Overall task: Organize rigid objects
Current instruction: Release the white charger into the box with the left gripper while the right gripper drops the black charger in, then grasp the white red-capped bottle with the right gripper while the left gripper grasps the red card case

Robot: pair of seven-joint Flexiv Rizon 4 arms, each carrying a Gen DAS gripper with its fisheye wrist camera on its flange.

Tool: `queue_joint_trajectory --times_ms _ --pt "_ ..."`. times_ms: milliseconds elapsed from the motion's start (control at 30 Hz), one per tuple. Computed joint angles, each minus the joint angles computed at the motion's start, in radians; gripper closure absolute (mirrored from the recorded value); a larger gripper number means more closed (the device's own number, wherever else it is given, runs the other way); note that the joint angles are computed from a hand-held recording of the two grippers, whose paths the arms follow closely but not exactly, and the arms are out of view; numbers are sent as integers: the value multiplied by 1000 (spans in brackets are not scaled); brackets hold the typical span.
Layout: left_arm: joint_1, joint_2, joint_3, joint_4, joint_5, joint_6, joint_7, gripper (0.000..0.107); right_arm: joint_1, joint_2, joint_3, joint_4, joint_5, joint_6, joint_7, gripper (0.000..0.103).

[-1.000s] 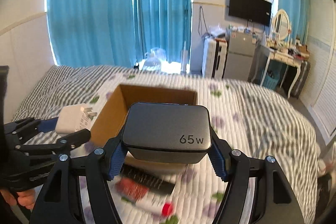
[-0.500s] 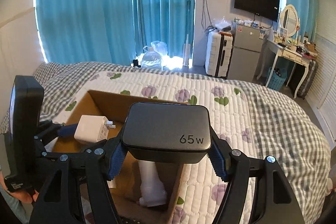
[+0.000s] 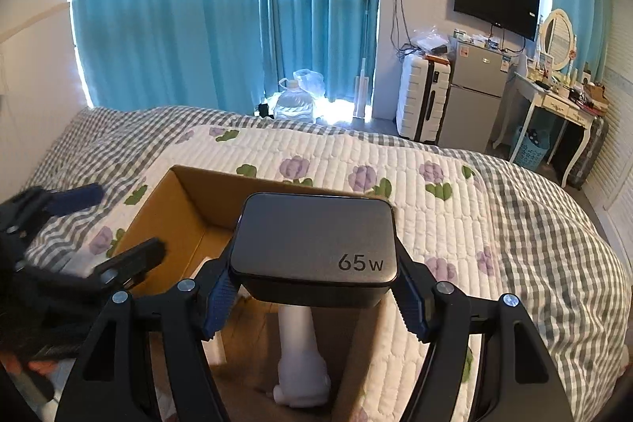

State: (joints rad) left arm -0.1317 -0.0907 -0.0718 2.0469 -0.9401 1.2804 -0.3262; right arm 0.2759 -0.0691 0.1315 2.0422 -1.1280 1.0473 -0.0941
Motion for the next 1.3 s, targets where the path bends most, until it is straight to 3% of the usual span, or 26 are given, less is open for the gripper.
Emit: queue_joint_trajectory --times_ms 33,100,133,267,367,633,767,933,1100,1167,1300 --pt "3 3 4 2 3 -8 -6 15 2 -14 -6 -12 -25 -9 14 35" --pt "9 10 10 6 -5 -14 -8 15 13 -27 -10 -30 -66 -58 39 19" --pt "10 17 13 11 -6 -18 -9 15 22 -30 -6 -38 -64 -90 41 16" --pt "20 66 43 36 -12 -82 -3 14 47 3 23 -19 -35 -153 37 15" --pt "26 120 77 67 -19 -134 -4 4 69 66 65 24 9 -225 20 14" --pt "31 268 161 169 11 -223 -2 4 125 232 188 99 169 -376 -19 11" --pt "30 320 188 210 30 -253 -31 4 154 258 231 106 213 -421 -13 10" --pt "20 366 202 288 39 -216 -43 4 190 236 249 146 251 -394 32 9" --pt "-23 336 196 378 -18 -43 -7 4 216 165 236 207 291 -350 133 9" --pt "-27 312 197 391 -28 -30 -1 4 224 130 221 230 301 -299 182 9" --pt "10 261 185 401 63 -47 -54 4 239 85 198 254 310 -240 267 9"
